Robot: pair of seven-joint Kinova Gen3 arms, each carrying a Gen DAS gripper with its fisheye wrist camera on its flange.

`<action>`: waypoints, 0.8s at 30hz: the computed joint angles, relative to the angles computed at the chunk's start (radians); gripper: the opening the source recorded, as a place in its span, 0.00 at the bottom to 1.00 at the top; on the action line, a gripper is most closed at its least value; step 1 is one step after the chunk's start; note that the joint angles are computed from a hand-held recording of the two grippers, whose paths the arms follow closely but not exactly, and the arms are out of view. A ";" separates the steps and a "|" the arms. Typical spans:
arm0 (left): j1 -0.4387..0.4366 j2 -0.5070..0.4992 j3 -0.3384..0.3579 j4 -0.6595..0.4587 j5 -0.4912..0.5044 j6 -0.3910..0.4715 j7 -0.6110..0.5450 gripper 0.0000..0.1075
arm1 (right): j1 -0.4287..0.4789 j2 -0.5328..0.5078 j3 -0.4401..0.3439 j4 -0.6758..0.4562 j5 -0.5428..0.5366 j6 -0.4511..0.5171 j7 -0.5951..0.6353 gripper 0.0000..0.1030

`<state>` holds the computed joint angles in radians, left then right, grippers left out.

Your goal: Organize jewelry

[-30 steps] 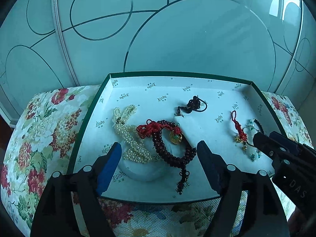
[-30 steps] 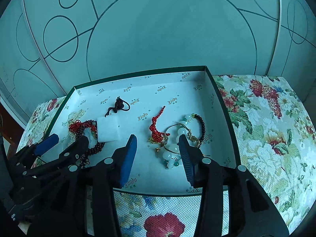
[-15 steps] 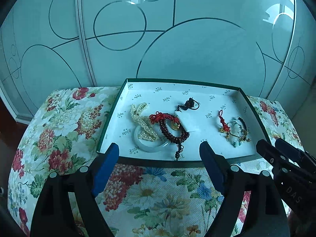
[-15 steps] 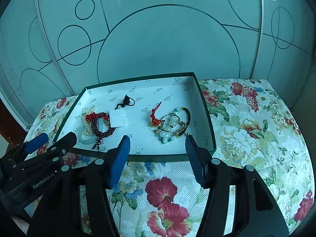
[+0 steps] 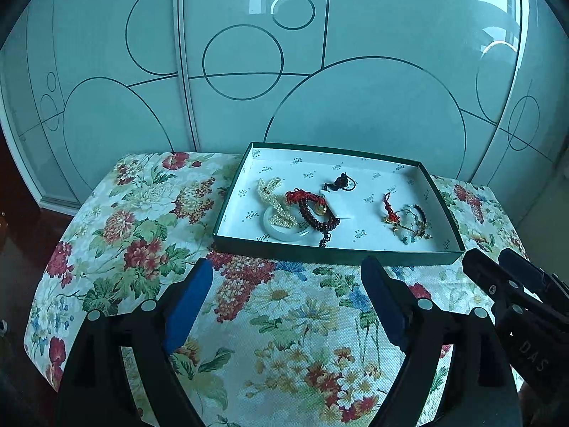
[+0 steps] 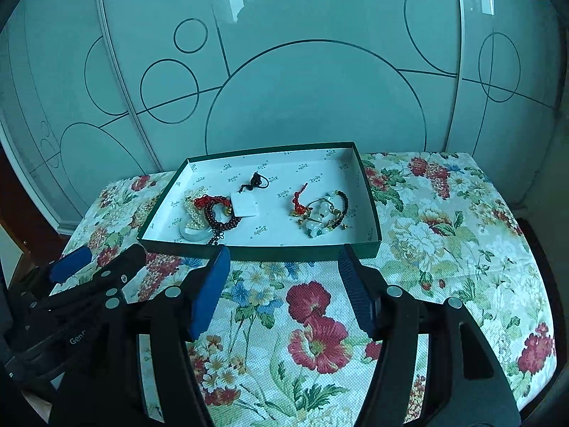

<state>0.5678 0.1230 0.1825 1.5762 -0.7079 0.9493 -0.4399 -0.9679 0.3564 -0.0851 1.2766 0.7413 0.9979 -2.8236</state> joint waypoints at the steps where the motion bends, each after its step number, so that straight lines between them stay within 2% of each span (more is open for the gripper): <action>1: 0.005 -0.006 0.002 0.001 -0.003 0.006 0.006 0.78 | -0.006 -0.006 0.000 0.004 0.005 0.003 -0.004 0.61; 24: 0.013 -0.082 0.080 0.044 -0.037 0.092 0.089 0.80 | -0.042 -0.072 -0.066 0.062 0.072 0.063 -0.085 0.62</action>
<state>0.5807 0.0409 0.2629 1.6198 -0.7448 1.0411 -0.3513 -1.0097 0.2849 -0.1509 1.3382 0.8136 1.0609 -2.9084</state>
